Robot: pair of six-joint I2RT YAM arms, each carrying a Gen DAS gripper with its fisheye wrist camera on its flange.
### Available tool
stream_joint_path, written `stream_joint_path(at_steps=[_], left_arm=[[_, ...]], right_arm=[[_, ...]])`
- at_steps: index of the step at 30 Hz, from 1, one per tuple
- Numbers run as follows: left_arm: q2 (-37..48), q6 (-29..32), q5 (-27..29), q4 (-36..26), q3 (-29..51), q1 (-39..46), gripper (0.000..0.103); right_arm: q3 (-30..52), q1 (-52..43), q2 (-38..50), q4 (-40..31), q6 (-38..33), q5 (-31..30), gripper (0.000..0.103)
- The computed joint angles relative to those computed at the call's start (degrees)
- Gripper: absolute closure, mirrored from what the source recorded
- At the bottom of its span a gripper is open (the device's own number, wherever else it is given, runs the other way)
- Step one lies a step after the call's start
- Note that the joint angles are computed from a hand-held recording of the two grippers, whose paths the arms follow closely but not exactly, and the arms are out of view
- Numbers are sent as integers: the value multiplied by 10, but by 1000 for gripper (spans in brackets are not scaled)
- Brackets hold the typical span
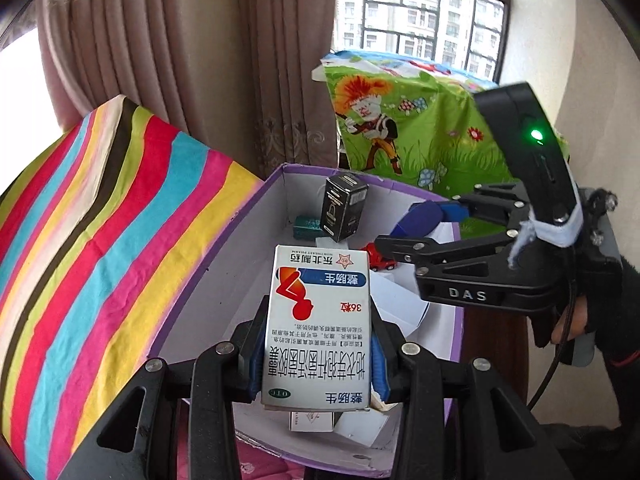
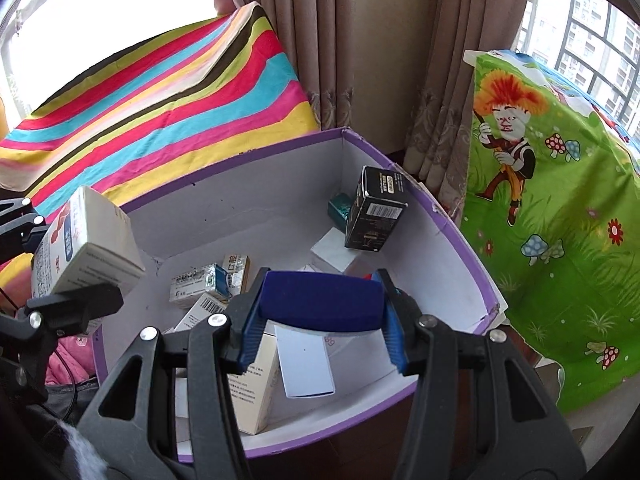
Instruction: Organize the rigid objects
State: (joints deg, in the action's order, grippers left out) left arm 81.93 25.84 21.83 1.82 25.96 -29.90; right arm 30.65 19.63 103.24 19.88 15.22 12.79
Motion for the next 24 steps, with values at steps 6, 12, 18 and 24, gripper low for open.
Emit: stream_joint_path(at_steps=[6, 12, 18, 24], left_arm=[[21, -32, 32, 2, 13, 29, 61], [34, -50, 35, 13, 17, 36, 60], [-18, -97, 22, 83, -20, 67, 15], [-120, -109, -38, 122, -61, 59, 4]], right_arm=[[-15, -6, -14, 18, -10, -5, 49], [-10, -5, -7, 31, -7, -22, 49], [-48, 22, -45, 117, 4, -8, 22], [-45, 37, -79, 107, -3, 18, 17]])
